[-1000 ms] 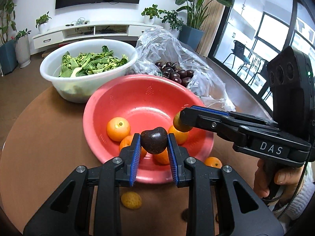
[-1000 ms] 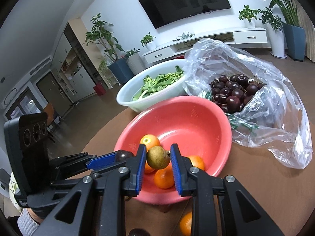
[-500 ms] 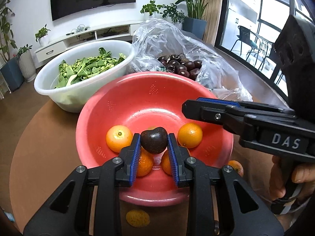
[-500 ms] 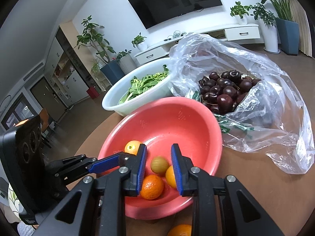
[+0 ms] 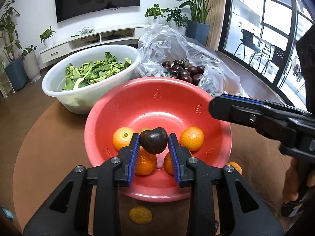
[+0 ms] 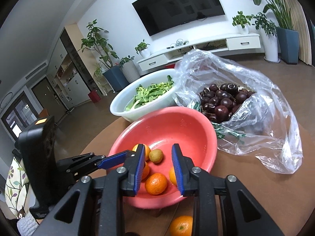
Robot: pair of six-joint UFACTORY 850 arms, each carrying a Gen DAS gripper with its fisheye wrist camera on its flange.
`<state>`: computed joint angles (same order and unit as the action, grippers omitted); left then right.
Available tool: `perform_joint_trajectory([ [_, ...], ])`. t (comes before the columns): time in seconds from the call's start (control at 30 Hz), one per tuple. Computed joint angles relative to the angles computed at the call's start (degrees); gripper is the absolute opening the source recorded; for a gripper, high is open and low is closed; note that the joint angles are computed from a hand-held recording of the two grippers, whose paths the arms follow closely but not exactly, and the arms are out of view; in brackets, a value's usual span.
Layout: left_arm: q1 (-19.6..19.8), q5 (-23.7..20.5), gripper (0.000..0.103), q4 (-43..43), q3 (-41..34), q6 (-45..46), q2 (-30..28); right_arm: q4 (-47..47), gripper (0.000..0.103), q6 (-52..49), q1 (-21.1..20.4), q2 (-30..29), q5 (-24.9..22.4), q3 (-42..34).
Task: Organize fruits
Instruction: 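Open the left tool over the red bowl while the right tool releases its fruit there, then close the left tool on a red tomato while the right tool moves toward a dark red plum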
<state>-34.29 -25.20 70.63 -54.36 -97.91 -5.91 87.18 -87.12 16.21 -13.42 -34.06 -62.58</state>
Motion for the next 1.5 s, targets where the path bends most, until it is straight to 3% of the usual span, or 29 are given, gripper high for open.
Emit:
perform_joint_trajectory([
  [0.03,-0.1,0.1,0.045,0.2,0.1,-0.4,0.2,0.3,0.031,-0.7,0.0,0.7,0.1,0.6],
  [0.1,-0.5,-1.0,0.054,2.2,0.6,-3.1,0.8,0.9,0.031,-1.7,0.1,1.9,0.2,1.6],
  [0.47,-3.8,-4.0,0.054,3.1,4.9,-7.8,6.3,3.0,0.036,-5.3,-0.7,8.2,0.8,8.8],
  [0.67,-8.7,-8.3,0.054,0.9,10.3,-10.1,11.6,1.7,0.036,-6.6,-0.2,10.4,2.6,11.7],
  [0.8,-12.5,-10.9,0.054,-0.5,14.1,-13.1,15.0,-1.3,0.036,-6.7,1.9,11.4,6.4,13.6],
  [1.13,-20.6,-14.2,0.054,-2.2,18.5,-17.6,18.5,-7.2,0.036,-4.3,7.1,8.5,14.5,12.7],
  [1.3,-21.8,-14.2,0.054,-1.9,19.1,-19.3,19.1,-15.3,0.036,3.4,8.6,6.2,18.4,11.3],
  [1.5,-22.4,-14.5,0.054,-1.7,19.4,-19.6,19.7,-18.4,0.036,4.7,10.2,5.0,21.6,10.6],
])
